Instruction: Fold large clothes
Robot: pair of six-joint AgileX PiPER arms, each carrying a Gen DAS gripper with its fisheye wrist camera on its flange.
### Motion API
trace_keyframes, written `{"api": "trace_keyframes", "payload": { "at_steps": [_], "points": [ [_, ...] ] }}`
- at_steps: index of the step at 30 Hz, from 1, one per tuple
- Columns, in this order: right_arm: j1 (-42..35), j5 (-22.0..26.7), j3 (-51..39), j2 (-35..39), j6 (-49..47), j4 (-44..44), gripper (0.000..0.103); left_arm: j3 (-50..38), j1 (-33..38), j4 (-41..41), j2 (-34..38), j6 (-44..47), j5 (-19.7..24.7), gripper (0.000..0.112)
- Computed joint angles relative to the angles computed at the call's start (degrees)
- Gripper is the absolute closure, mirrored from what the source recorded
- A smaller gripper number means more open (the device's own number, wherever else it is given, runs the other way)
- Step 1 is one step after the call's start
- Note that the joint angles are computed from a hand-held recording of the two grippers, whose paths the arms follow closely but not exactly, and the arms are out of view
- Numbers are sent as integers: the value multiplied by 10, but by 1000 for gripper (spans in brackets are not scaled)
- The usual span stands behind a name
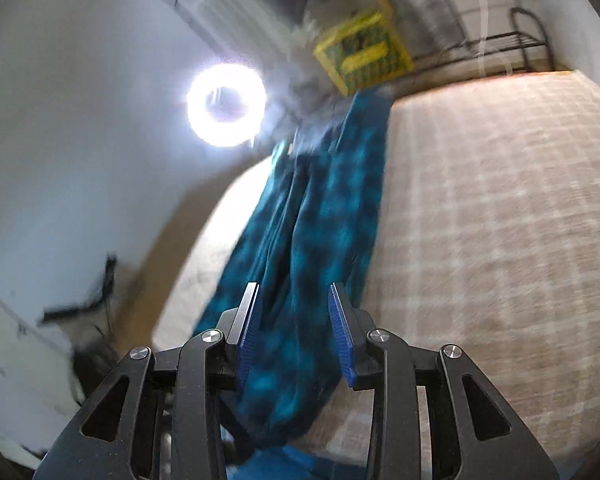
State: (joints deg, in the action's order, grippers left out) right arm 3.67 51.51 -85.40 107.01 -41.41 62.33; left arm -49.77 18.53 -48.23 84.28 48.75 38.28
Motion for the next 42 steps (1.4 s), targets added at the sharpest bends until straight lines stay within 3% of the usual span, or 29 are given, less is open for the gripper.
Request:
{"api": "trace_keyframes", "payload": {
  "at_steps": [1, 3, 5, 10, 16, 19, 22, 25, 27, 31, 38, 42],
  "points": [
    [-10, -4, 5, -6, -5, 6, 70, 0, -10, 12, 2, -6, -13, 82],
    [-12, -9, 11, -10, -4, 3, 70, -1, -25, 26, 19, -13, -31, 100],
    [-3, -1, 6, -4, 6, -13, 70, -1, -8, -16, 32, 18, -14, 108],
    [55, -23, 8, -2, 36, -114, 70, 39, 99, -151, -18, 90, 100, 110],
    [131, -28, -15, 34, 93, -236, 70, 69, 133, -157, 30, 89, 98, 110],
    [172, -35, -20, 45, 103, -289, 70, 67, 113, -134, 4, 86, 69, 110],
    [224, -41, -25, 57, 133, -380, 68, 55, 118, -108, -13, 66, 81, 110],
    [249, -39, -36, 71, 157, -448, 67, 29, 148, -87, -19, 54, 128, 110],
    [241, -26, -46, 71, 142, -432, 68, 7, 171, -71, -28, 58, 151, 109],
    [203, -17, -37, 51, 104, -343, 68, -59, 241, -39, -8, 57, 198, 89],
    [219, -87, 20, 4, 57, -292, 68, -169, 261, 55, 83, 17, 195, 89],
    [264, -90, 18, 11, 58, -345, 68, -158, 242, 65, 98, 29, 186, 89]
  ]
}}
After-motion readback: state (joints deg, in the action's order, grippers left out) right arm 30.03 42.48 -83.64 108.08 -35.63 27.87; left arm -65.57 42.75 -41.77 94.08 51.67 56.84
